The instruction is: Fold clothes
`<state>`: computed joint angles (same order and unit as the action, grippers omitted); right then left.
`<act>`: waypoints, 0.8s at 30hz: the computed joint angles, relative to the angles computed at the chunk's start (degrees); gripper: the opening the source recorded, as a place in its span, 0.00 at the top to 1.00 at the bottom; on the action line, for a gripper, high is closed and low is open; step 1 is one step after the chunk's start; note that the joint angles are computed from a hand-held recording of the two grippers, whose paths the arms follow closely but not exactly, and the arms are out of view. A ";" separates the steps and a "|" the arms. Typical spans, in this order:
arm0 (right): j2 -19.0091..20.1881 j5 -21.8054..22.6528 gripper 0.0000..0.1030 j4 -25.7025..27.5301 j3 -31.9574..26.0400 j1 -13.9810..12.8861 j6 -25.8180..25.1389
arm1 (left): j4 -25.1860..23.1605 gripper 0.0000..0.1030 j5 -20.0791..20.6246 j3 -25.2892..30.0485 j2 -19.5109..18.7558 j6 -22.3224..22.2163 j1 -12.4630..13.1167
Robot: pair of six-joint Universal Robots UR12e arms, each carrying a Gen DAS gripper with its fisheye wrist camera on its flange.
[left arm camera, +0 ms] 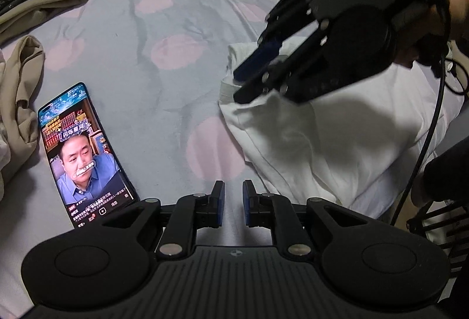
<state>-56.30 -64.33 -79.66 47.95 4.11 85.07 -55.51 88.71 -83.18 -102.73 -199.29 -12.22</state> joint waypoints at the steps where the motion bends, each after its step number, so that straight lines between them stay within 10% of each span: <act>1: -0.34 -0.30 0.77 -0.41 0.77 0.04 -0.27 | 0.09 0.90 -0.12 -0.01 0.00 -0.03 0.02; 5: -0.38 0.51 0.97 -0.17 0.71 -0.07 0.37 | -0.34 0.89 -0.56 0.16 -0.12 0.42 0.28; 14: 5.21 11.70 0.97 8.77 -11.13 -1.30 13.92 | 0.96 0.87 -4.76 -1.26 0.54 2.99 0.45; 24: 7.11 10.61 0.82 6.33 -11.10 -1.14 27.65 | 0.38 0.86 -7.76 -0.83 -0.44 4.78 0.06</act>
<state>-49.20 -53.72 -73.32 36.85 2.98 112.72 -55.13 80.95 -84.01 -103.17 -194.51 -12.16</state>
